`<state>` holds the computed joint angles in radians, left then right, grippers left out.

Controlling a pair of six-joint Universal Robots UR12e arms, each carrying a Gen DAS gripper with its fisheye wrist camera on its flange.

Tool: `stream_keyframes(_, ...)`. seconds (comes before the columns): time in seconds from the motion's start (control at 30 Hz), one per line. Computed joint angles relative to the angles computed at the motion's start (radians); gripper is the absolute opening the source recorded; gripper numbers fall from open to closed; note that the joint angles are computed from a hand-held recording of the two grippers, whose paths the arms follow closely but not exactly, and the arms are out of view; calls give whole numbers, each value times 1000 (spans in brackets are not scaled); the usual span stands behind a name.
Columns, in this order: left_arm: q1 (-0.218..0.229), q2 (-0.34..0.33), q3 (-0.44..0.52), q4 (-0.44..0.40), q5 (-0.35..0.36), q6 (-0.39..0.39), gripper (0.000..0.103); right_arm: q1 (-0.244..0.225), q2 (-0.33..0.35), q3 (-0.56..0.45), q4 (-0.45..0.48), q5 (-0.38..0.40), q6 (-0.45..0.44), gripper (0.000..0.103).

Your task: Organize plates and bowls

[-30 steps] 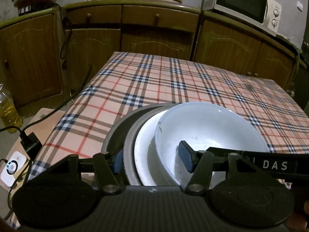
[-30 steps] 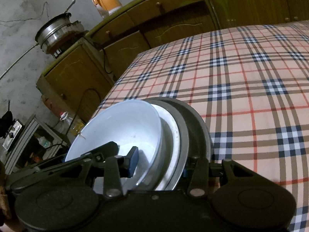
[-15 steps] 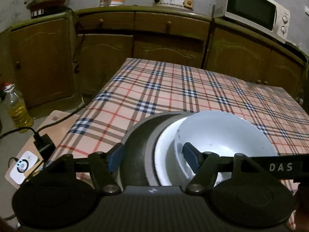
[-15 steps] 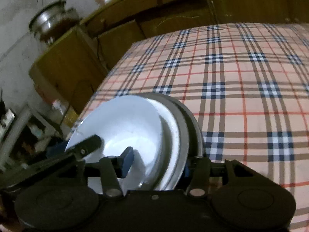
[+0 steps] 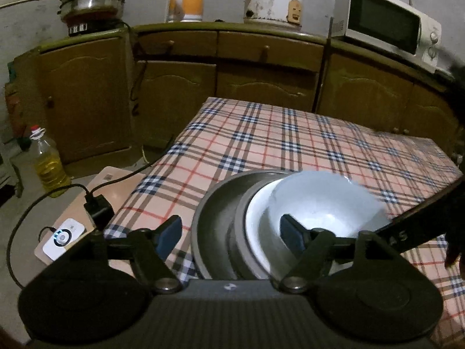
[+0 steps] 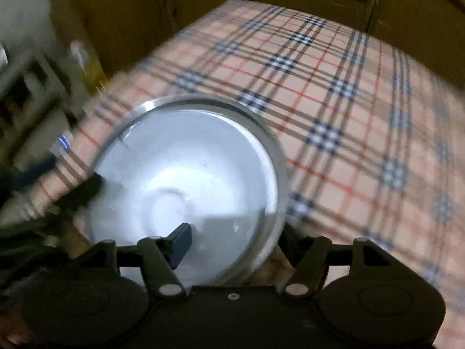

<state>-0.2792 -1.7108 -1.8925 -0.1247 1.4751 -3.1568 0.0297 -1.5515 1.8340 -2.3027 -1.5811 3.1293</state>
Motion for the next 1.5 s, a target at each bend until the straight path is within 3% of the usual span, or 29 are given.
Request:
stream_keyframes(0.07,-7,6,-3,1,18,-11,78,14,-14,20,-60,-66,-41,79)
stream_keyframes(0.17,-6,17,-8,-4,-7,-19,78,-16,-54,66,-132,12,-28,79)
stream_keyframes(0.33,-25,42,-23,9,1,-8,80,-47,-148,203,-386,94,62,79)
stream_keyframes(0.43,-45,60,-36,19,29,-1,85,-27,-184,264,-533,46,77,80)
stream_keyframes(0.5,-57,75,-47,24,43,4,86,-8,-209,294,-585,-15,90,80)
stream_keyframes(0.57,-65,89,-60,27,58,-9,94,2,-234,325,-630,-48,110,81)
stream_keyframes(0.73,-89,117,-96,66,109,-17,103,-15,-297,373,-613,-29,174,81)
stream_keyframes(0.93,-113,134,-113,74,161,-19,103,-9,-342,409,-605,-28,172,81)
stream_keyframes(1.5,-131,145,-124,77,216,-34,103,-4,-370,428,-618,-11,166,81)
